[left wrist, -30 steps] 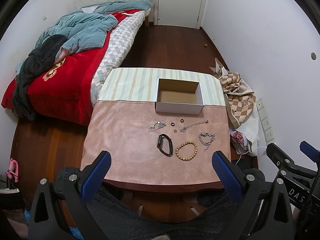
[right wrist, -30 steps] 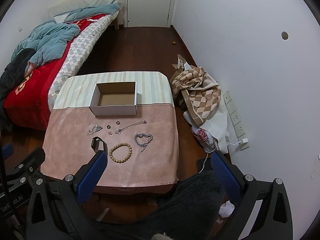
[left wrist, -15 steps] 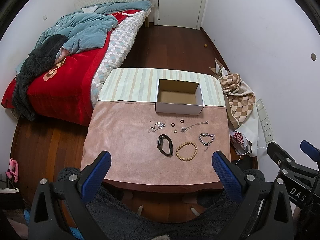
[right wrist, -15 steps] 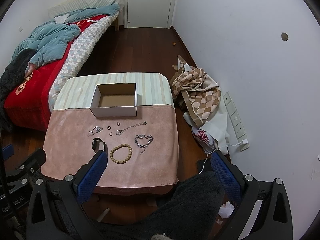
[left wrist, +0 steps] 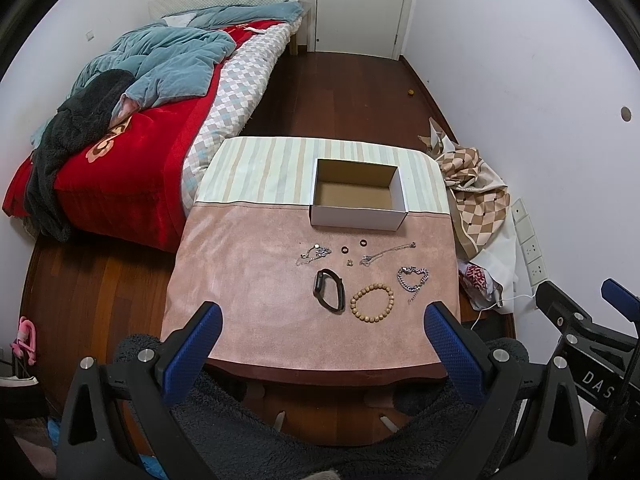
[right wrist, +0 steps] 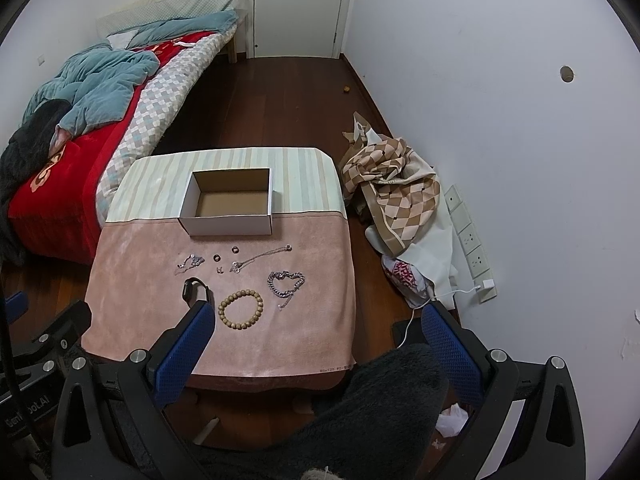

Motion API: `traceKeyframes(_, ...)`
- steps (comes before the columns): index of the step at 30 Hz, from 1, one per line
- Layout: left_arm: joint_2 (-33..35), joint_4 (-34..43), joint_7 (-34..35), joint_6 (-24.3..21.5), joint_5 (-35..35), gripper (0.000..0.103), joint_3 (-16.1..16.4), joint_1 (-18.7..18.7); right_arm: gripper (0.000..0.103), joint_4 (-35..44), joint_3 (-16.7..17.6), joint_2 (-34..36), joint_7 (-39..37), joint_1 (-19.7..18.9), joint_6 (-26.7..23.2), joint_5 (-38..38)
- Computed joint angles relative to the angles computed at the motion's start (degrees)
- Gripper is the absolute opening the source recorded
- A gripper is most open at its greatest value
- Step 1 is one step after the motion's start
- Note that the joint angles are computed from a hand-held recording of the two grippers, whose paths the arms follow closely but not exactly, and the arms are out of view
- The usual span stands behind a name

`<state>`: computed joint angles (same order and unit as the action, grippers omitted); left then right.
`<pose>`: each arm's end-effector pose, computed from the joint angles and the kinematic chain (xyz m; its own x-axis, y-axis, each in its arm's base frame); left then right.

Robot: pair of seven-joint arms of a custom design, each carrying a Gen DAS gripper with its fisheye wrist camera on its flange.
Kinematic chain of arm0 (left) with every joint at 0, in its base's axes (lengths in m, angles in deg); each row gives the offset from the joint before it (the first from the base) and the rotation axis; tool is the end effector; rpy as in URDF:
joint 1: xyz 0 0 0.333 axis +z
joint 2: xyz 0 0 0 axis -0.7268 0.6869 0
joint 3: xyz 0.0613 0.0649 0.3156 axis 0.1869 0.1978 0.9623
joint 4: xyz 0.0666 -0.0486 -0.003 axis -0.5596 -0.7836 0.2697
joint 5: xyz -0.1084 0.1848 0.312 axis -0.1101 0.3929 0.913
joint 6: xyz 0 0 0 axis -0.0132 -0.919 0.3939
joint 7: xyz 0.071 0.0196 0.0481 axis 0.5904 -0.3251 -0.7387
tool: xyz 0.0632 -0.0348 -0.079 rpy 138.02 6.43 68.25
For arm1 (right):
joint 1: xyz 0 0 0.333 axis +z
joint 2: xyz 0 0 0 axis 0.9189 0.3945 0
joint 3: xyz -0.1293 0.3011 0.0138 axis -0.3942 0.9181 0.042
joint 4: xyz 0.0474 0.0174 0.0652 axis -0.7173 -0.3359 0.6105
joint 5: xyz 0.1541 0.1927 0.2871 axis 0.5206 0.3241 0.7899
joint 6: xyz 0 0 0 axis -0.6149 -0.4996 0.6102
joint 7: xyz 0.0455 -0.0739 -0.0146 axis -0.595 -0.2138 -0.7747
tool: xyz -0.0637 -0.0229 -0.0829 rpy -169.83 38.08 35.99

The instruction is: Organize jewelry

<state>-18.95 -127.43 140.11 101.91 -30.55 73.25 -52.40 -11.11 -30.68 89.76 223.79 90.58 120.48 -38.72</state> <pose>0.5513 -0.1486 0.6050 -0.0626 -0.9966 0.0540 -0.8817 0.0298 -0.4709 0.5201 0.2735 0.6308 -0.1824 -0.9734 0.1388 -0.8615 0.0901 -0.4997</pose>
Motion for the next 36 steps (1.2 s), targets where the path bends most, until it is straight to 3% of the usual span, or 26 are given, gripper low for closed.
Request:
traceKeyframes(21,0.2,1.1,-0.4,-0.2,0.3,0.103,-0.1,-0.2,0.103,-0.4,-0.1,-0.8,-0.1,-0.5,0.5,-0.1)
traceKeyframes(25,0.5,0.2,-2.4,2.0,3.0,0.103,-0.3,-0.1,0.103,-1.3,-0.1,-0.9,1.4,-0.7,1.6,-0.7)
traceKeyframes(31,7.1,3.5,-9.1,4.2,13.3,0.103,0.2,-0.3,0.103,-2.5,-1.3,1.7,2.6,-2.0,5.1,0.2)
traceKeyframes(36,14.6,8.0,-8.9,1.8,14.9,0.103,1.3,-0.8,0.103,-2.5,-2.6,7.2,0.8,-2.6,7.5,3.3)
